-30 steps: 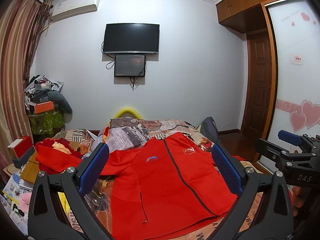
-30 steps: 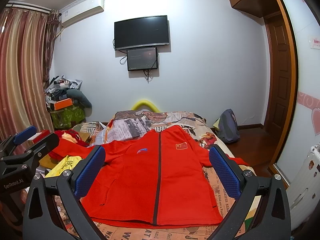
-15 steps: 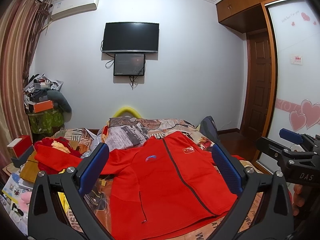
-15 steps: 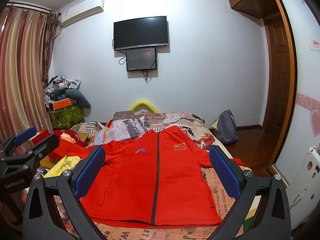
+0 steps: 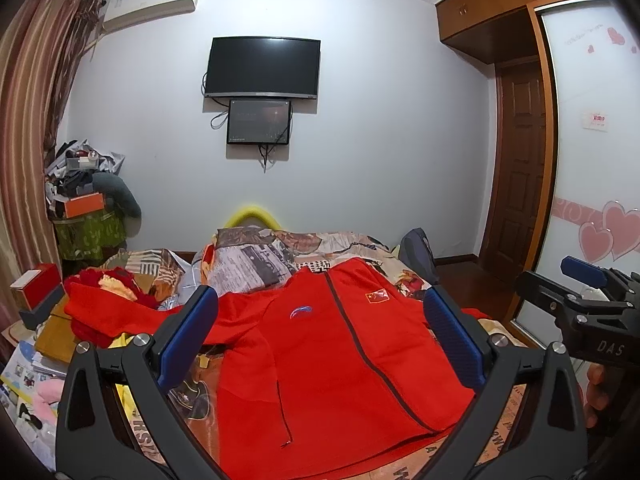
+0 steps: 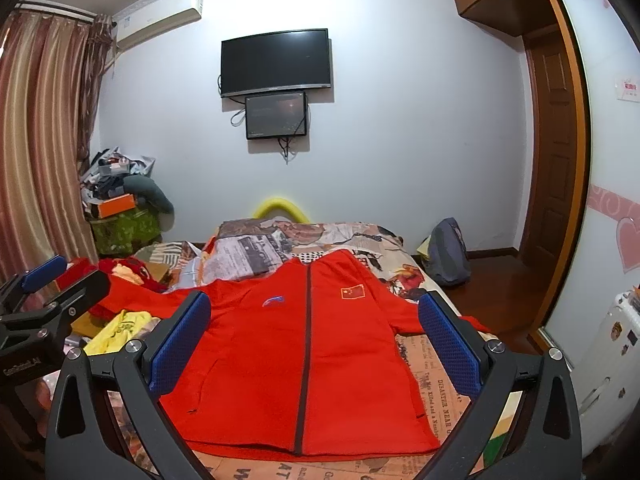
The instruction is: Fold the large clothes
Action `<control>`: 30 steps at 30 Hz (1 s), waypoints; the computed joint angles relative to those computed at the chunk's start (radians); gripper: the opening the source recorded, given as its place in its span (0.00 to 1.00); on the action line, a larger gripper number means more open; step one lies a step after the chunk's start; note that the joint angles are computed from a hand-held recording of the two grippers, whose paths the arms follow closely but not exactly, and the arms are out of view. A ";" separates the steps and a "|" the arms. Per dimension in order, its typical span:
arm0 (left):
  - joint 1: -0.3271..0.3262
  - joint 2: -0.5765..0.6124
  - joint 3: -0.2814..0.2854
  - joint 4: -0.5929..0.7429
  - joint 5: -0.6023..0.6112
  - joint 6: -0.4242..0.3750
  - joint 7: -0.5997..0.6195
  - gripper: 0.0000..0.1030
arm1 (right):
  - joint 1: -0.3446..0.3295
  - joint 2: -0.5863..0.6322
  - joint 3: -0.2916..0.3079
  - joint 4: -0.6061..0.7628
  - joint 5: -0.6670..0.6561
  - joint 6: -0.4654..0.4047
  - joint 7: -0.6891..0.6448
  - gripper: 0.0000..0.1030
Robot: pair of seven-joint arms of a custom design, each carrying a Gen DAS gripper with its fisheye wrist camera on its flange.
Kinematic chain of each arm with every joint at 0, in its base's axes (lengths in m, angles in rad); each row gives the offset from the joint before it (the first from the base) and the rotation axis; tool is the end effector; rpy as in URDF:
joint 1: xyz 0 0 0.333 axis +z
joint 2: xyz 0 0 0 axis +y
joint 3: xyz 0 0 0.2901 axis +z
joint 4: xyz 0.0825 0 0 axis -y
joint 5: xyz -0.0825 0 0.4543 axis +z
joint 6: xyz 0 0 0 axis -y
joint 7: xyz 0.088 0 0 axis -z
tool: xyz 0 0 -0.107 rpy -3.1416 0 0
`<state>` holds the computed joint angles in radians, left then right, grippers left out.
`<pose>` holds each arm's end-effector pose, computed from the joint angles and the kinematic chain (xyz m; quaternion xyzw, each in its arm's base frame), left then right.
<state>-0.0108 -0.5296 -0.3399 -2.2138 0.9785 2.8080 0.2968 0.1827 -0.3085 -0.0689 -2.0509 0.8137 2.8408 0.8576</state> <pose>0.4730 -0.2480 0.6431 -0.5870 0.5350 -0.4361 0.4232 0.5862 0.0239 0.6504 -0.6311 0.5306 -0.2779 0.4929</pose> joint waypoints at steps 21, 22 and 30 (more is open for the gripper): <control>0.051 0.427 0.190 0.283 -0.086 -0.050 0.144 1.00 | -0.047 0.412 0.061 0.366 -0.339 -0.072 0.324 1.00; 0.046 0.471 0.218 0.310 -0.193 -0.041 0.242 1.00 | -0.044 0.444 0.057 0.401 -0.376 -0.097 0.350 1.00; 0.141 0.673 0.243 0.447 -0.848 -0.117 0.791 1.00 | -0.027 0.658 0.047 0.649 -0.510 -0.292 0.403 1.00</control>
<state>0.1298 0.1429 -0.0967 -1.7667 0.1307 2.6910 1.0873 0.1557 0.3498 -0.0221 -1.4017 0.3034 2.5487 1.2604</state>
